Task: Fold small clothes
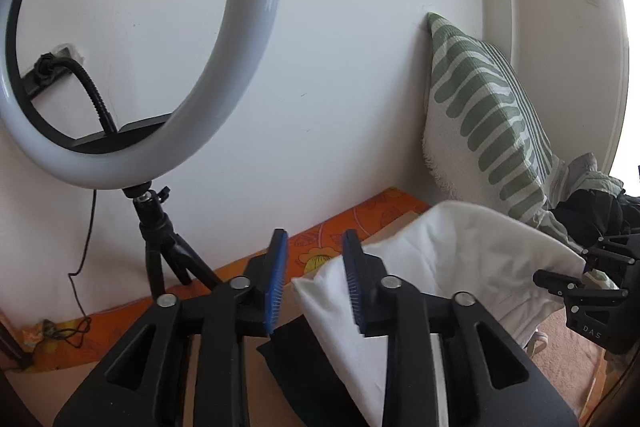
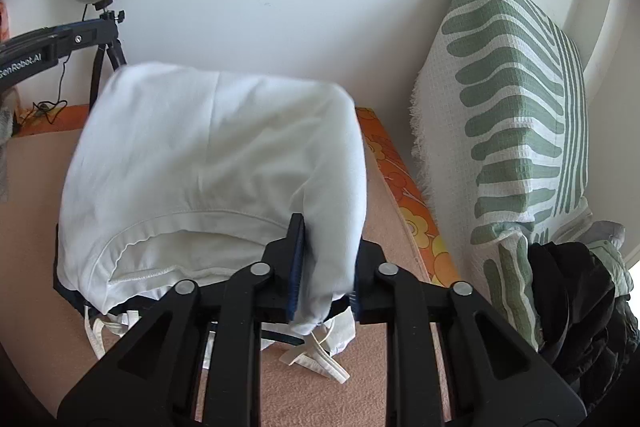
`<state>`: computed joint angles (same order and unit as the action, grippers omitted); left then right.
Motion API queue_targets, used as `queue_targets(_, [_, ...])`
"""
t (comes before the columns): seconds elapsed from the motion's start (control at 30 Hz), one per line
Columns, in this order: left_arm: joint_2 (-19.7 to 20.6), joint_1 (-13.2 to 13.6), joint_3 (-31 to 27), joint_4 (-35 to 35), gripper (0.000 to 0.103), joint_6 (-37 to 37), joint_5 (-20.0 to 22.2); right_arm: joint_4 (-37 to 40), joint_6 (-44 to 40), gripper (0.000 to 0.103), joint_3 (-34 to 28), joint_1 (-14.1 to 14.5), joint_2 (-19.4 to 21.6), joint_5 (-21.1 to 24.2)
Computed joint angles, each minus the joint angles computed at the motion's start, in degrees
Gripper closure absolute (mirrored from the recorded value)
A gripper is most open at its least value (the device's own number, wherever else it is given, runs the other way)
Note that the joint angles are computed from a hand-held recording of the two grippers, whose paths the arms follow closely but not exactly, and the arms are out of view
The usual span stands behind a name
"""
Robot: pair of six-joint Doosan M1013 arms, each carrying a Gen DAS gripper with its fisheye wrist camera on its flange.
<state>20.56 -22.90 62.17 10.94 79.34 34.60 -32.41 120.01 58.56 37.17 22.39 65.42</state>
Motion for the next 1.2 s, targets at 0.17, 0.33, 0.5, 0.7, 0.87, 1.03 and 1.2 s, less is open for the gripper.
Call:
queue_targets(0.17, [-1.3, 0.3, 1.4, -2.9, 0.032, 3.3, -1.3, -4.2, 1.3, 0.032, 0.0, 1.1, 0.0, 0.8])
queue_targets(0.33, [-2.3, 0.4, 2.1, -3.8, 0.021, 3.4, -0.3, -4.1, 2.2, 0.031, -0.1, 1.4, -0.4, 0.6])
queue_targets(0.5, [-3.8, 0.0, 3.2, -3.6, 0.021, 3.8, 0.8, -5.2, 4.5, 0.025, -0.4, 2.2, -1.2, 0.7])
queue_targets(0.7, [-7.1, -0.5, 5.9, -1.4, 0.019, 2.6, 0.3, -7.7, 8.5, 0.019, -0.6, 3.8, -2.7, 1.1])
queue_targets(0.87, [-10.5, -0.5, 8.8, -0.9, 0.018, 1.6, -0.1, -10.6, 10.6, 0.010, -1.0, 6.0, -3.6, 1.8])
queue_targets(1.03, [-14.2, -0.8, 12.0, 1.7, 0.016, -0.3, -1.8, -12.5, 11.8, 0.006, -1.6, 8.5, -4.2, 2.7])
queue_targets(1.2, [-18.1, -0.8, 15.1, 1.3, 0.013, -1.0, -2.8, -14.7, 14.2, 0.003, -1.4, 11.4, -5.1, 3.4])
